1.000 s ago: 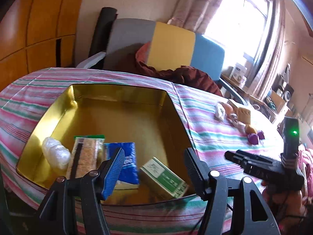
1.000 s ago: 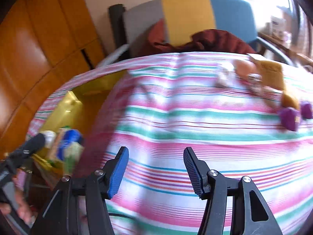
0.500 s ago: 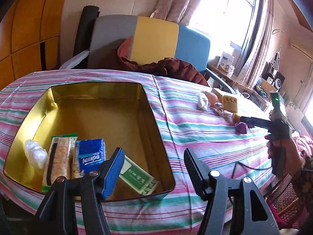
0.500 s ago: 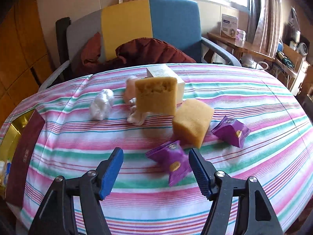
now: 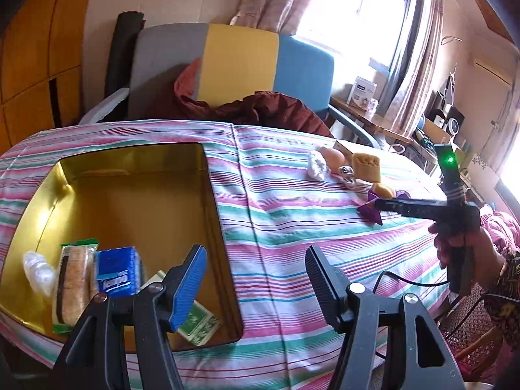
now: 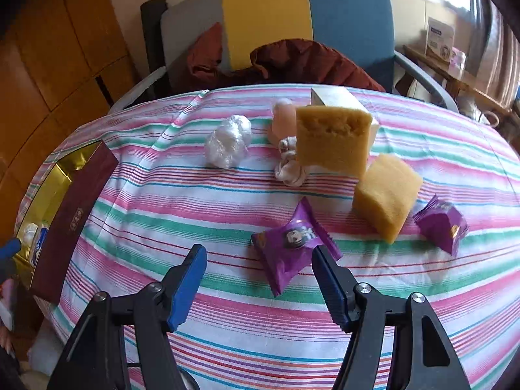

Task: Organize objects
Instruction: 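Move the right gripper back toward the purple snack packets, then grasp a purple snack packet with the right gripper while the left reaches another purple packet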

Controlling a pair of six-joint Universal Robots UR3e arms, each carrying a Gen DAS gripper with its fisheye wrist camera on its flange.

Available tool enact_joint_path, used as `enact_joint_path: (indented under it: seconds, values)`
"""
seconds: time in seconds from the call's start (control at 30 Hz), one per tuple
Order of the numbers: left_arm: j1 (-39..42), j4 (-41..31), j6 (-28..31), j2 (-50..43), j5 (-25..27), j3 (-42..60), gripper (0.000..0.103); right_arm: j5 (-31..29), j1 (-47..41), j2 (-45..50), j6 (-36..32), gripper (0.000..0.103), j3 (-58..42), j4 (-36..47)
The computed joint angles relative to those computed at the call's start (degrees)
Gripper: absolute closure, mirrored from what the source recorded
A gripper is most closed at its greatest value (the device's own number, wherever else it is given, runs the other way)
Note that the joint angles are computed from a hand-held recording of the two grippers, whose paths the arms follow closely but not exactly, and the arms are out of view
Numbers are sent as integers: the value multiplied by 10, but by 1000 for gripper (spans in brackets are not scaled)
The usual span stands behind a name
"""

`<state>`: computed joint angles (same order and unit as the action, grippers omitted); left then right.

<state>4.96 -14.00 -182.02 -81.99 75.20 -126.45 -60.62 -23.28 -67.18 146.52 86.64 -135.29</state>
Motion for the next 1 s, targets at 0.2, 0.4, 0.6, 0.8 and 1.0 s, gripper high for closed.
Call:
enact_joint_path:
  seconds: [0.2, 0.4, 0.6, 0.8, 1.0]
  values:
    - [-45, -5, -2, -43, 17, 41, 39, -44, -57, 57, 31, 26, -78, -71]
    - [-92, -24, -4, -88, 40, 86, 39, -94, -85, 187, 43, 16, -238, -71]
    - [-118, -51, -6, -131, 50, 131, 39, -86, -77, 293, 55, 14, -405, 57]
    - [-139, -74, -6, -178, 48, 186, 39, -107, -67, 328, 70, 38, -451, 99]
    - [-161, -107, -13, -242, 39, 272, 39, -105, -65, 313, 60, 65, -449, 133]
